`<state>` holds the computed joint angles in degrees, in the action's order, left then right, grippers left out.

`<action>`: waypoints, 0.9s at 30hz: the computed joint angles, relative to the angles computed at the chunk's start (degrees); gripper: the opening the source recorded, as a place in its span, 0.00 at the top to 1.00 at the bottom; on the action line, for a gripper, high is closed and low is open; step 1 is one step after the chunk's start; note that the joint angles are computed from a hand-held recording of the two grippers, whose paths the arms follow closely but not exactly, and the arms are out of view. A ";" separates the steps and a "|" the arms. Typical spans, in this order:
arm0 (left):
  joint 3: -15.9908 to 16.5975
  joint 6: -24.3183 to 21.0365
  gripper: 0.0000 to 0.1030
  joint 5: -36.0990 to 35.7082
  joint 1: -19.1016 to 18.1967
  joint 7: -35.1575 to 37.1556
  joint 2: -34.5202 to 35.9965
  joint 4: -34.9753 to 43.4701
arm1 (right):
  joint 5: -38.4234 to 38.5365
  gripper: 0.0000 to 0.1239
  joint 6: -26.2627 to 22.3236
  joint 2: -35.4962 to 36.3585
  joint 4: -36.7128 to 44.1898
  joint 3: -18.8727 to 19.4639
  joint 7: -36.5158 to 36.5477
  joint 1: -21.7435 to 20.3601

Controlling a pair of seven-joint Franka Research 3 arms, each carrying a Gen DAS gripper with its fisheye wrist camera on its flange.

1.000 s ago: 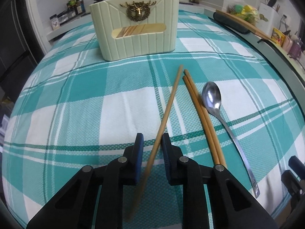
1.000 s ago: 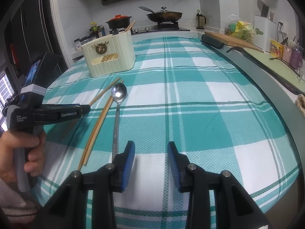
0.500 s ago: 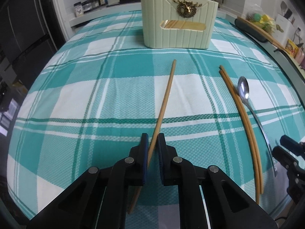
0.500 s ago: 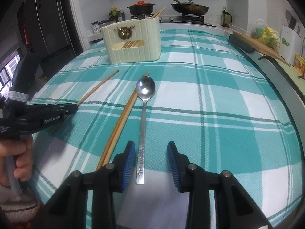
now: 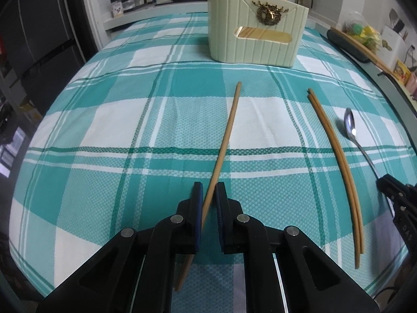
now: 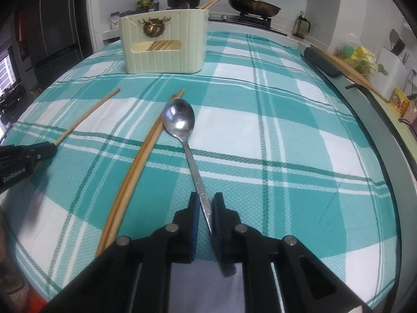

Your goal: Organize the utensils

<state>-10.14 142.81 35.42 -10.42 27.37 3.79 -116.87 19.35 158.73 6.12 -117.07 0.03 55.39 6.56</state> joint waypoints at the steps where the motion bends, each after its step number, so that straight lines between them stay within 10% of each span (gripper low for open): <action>1: 0.03 0.18 0.89 -0.14 0.05 0.02 -0.20 -0.25 | -1.66 0.91 0.41 -0.20 -0.38 -0.63 2.17 0.13; 7: 0.10 2.12 0.88 -3.18 0.79 2.43 -1.22 -1.69 | -6.45 0.91 -0.20 -1.41 -1.54 -1.96 7.58 -0.81; 12: 0.15 6.10 0.49 -9.94 1.82 8.23 -3.37 -4.24 | 0.56 0.67 -3.15 -1.79 -0.83 -1.20 2.21 -2.41; 27: 0.59 2.37 0.38 -22.07 3.32 34.19 -0.22 3.52 | 8.80 0.66 -15.11 0.88 7.64 -1.12 -11.96 -4.09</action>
<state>-9.56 145.18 13.35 -7.10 61.56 3.57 -113.35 28.15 143.62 6.99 -109.42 -1.10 43.43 2.48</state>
